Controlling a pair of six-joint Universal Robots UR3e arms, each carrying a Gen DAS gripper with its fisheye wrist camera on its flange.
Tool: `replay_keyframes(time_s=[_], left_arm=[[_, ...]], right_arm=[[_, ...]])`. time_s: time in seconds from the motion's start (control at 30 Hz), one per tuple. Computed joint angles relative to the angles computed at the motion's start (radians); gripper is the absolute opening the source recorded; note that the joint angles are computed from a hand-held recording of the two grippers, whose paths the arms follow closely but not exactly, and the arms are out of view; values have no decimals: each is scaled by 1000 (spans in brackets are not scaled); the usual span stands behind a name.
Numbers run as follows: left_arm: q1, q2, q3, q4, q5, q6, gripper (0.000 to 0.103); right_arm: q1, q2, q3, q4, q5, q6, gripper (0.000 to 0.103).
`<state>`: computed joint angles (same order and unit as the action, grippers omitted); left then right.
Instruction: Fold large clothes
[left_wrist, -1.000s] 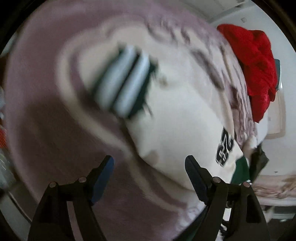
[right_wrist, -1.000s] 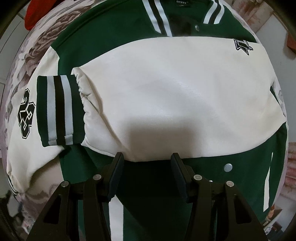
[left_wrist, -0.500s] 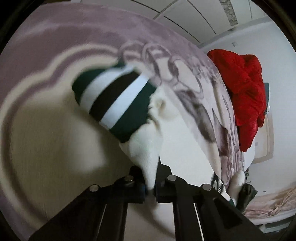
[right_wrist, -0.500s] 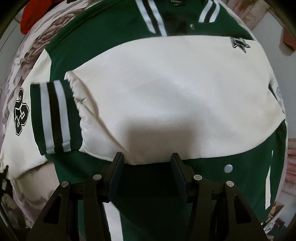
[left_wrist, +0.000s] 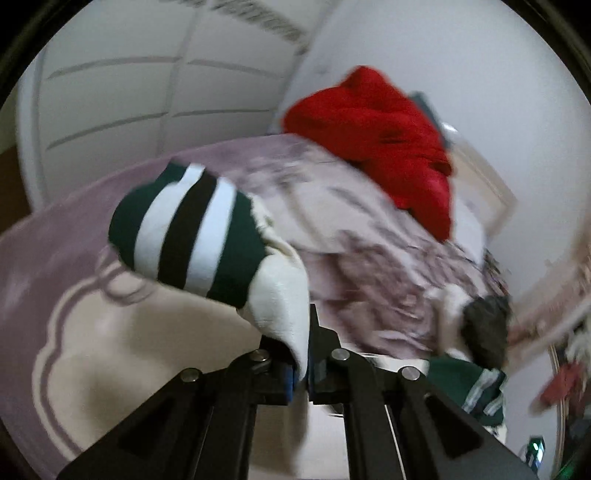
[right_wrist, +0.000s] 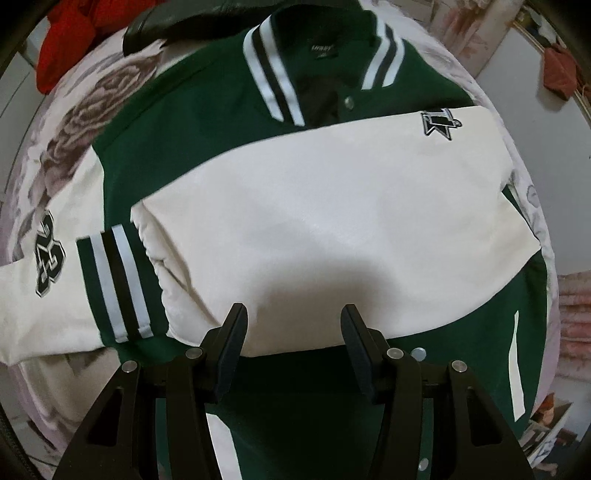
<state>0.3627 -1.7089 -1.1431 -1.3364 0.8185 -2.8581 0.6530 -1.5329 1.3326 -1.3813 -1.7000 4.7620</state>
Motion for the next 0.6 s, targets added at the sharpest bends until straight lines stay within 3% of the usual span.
replay_keyframes(time_s=[0.2,0.33,0.47,0.6], left_arm=[[-249,41,139,-106,3,-14,2],[-547,19,219,-94,92,-116,2],[-890,-133,382,-73,205,-270,2],[-1219,-474,775,-141,324,-413,2]], right_arm=[[-1,-115,19,22,-21,54,55],[43,-256,66,106,-40,143,55],[80,-461,162,228,-48,242,55],[43,-751,299,378,-21,276,55]])
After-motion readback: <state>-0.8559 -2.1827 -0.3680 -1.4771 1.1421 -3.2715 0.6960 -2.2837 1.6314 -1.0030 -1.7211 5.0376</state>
